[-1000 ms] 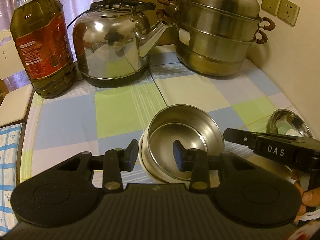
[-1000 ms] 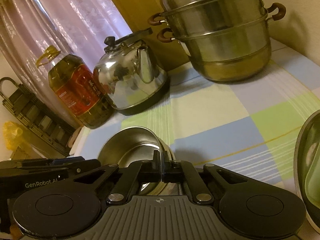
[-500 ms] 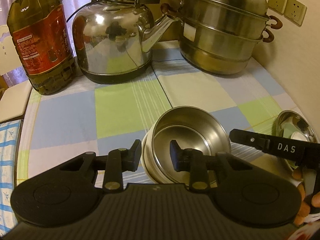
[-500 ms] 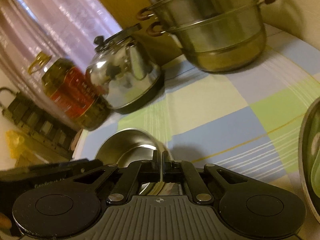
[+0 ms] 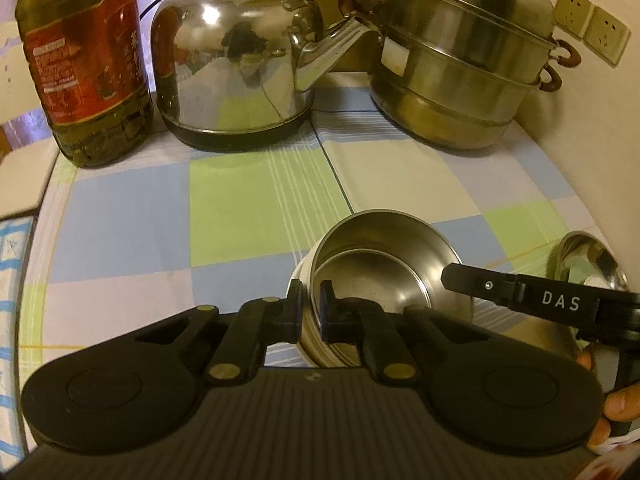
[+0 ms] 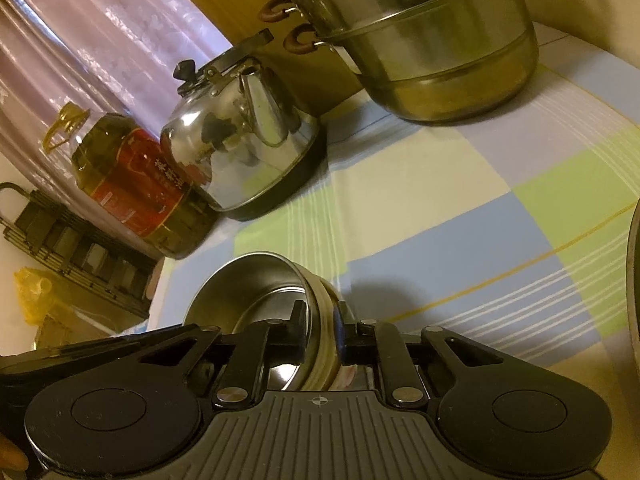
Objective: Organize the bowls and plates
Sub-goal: 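Close the left gripper on the rim of the nested bowls, then lift the nested bowls with the left gripper toward the steel plate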
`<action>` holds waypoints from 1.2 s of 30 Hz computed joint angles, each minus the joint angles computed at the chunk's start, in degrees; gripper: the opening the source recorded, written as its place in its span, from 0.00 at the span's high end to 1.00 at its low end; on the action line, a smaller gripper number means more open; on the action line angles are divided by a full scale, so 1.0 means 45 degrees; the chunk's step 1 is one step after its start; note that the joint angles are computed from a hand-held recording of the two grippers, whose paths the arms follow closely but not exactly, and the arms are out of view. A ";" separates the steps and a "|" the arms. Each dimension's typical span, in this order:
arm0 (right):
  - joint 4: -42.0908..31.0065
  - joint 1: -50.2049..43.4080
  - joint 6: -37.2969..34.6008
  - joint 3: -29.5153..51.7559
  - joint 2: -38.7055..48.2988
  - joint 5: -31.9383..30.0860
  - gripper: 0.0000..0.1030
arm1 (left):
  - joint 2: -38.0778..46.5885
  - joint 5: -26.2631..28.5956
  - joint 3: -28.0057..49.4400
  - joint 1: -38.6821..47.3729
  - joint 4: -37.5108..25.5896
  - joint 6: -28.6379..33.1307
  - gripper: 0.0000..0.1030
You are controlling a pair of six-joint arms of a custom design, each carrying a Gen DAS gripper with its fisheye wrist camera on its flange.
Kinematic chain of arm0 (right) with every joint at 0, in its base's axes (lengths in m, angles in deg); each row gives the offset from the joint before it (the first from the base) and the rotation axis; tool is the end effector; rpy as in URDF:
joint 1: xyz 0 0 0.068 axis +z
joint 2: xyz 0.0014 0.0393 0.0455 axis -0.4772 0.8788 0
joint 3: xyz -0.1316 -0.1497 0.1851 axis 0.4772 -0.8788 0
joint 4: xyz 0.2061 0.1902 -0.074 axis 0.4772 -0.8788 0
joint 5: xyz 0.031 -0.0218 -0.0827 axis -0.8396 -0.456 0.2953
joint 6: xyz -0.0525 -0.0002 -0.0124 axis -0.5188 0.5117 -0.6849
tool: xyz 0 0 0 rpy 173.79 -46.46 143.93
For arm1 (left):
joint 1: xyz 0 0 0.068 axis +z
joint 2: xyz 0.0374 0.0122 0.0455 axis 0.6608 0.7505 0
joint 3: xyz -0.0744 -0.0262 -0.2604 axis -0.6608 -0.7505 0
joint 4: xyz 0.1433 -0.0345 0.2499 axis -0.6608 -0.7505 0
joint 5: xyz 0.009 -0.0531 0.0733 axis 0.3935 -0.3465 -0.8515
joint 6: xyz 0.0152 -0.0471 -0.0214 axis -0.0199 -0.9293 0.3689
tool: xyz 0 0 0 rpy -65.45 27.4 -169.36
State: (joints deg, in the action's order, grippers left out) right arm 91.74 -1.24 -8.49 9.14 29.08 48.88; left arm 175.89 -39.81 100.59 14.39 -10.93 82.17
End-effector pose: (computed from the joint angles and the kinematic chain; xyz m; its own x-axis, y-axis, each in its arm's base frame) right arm 0.2379 0.1193 0.1405 -0.6308 0.5552 -0.5420 0.1578 0.7758 0.6110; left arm 0.3352 -0.1745 0.2241 -0.7418 0.3427 -0.5764 0.4779 0.8732 -0.0958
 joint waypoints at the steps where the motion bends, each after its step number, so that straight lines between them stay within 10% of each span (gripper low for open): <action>1: -0.0339 -0.0023 0.0014 0.0181 0.0002 -0.0049 0.86 | 0.0070 0.0101 0.0070 0.0057 -0.0050 -0.0079 0.94; 17: -0.2561 -0.0072 0.0196 0.1422 0.0092 -0.0302 0.86 | 0.0516 -0.0036 0.0425 0.0077 -0.0200 -0.0212 0.93; 19: -0.2581 -0.0058 0.0030 0.1423 0.0063 -0.0285 0.86 | 0.0619 -0.0102 0.0523 0.0065 -0.0373 -0.0365 0.80; 21: -0.2581 0.0028 -0.0058 0.1404 0.0043 -0.0060 0.78 | 0.0663 -0.0201 0.0481 0.0079 -0.0313 -0.0551 0.69; 23: -0.2697 0.0172 0.0001 0.1445 0.0120 0.0357 0.49 | 0.0742 -0.0184 0.0475 0.0118 -0.0341 -0.0595 0.68; 36: -0.0651 -0.0212 0.0983 0.1157 0.1915 -0.0375 0.49 | 0.1887 0.1054 0.0832 0.0542 -0.0321 -0.1323 0.75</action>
State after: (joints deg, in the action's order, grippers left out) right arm 88.81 -2.20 -4.06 14.35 37.70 47.20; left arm 184.39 -35.07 104.33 16.83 -12.37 76.21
